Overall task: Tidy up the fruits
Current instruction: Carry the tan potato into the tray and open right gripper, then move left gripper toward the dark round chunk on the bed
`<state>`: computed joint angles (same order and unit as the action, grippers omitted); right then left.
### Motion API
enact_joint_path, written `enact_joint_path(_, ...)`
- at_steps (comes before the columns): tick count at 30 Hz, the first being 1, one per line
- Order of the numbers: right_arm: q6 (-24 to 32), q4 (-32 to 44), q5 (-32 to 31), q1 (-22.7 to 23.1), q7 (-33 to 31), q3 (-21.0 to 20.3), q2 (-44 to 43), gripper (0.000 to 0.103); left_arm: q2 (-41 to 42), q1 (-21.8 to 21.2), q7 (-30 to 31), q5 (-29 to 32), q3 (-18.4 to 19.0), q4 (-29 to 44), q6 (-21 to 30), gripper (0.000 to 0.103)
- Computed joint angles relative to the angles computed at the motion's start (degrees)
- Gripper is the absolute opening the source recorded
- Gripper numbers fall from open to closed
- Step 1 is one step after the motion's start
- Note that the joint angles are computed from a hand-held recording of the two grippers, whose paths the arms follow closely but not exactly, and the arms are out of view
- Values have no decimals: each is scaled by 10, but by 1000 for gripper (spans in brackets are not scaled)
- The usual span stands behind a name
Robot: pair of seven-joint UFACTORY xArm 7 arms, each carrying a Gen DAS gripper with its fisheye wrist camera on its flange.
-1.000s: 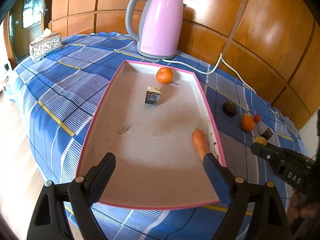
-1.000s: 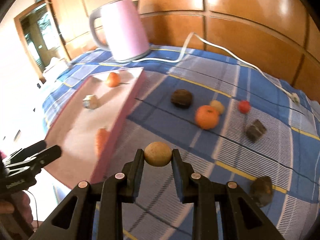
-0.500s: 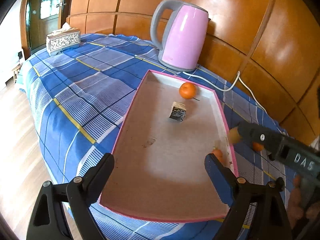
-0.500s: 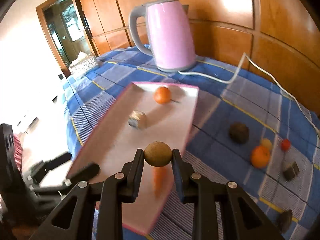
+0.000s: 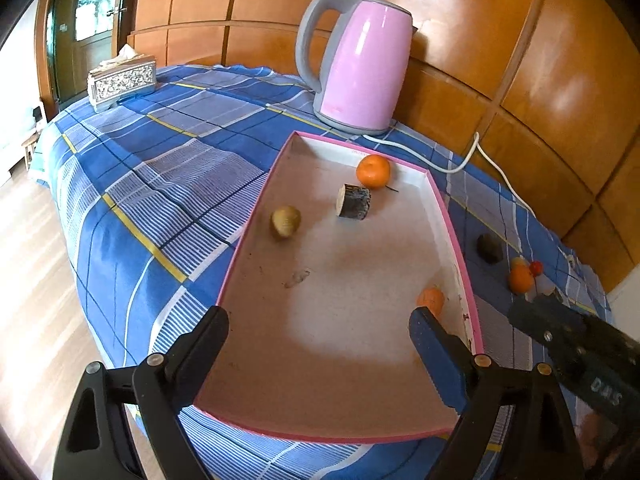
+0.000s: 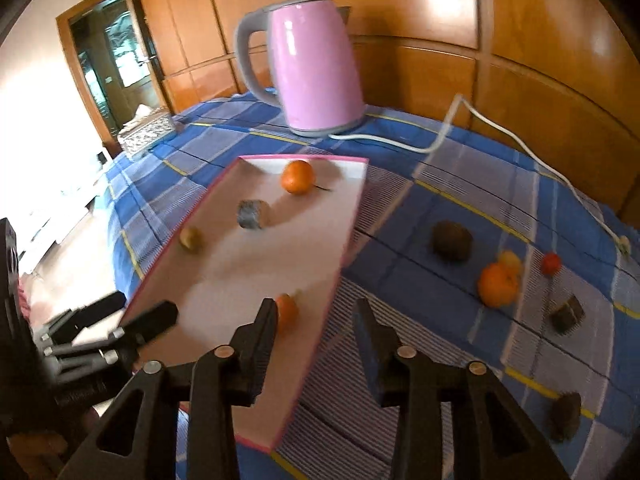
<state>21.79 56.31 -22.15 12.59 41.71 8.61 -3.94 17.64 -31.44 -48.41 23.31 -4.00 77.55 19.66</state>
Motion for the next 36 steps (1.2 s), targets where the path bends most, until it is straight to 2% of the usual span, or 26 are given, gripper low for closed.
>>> enact_joint_path(2,6,-24,-28,-7,35,3,-24,51,-1,0,6,-1,-2,-1,-2,92)
enact_joint_path(5,19,-59,-52,-24,75,11,-60,51,0,1,17,-5,-6,0,-2,92)
enact_joint_path(13,47,-139,-76,-78,133,35,-150,52,-2,-7,39,-3,-10,1,-6,92)
enact_joint_path(25,84,-233,-78,-157,193,53,-266,52,3,-20,83,-6,-21,14,6,92)
enact_joint_path(36,147,-305,-83,-223,253,72,-364,52,10,-28,147,-31,-37,26,0,95)
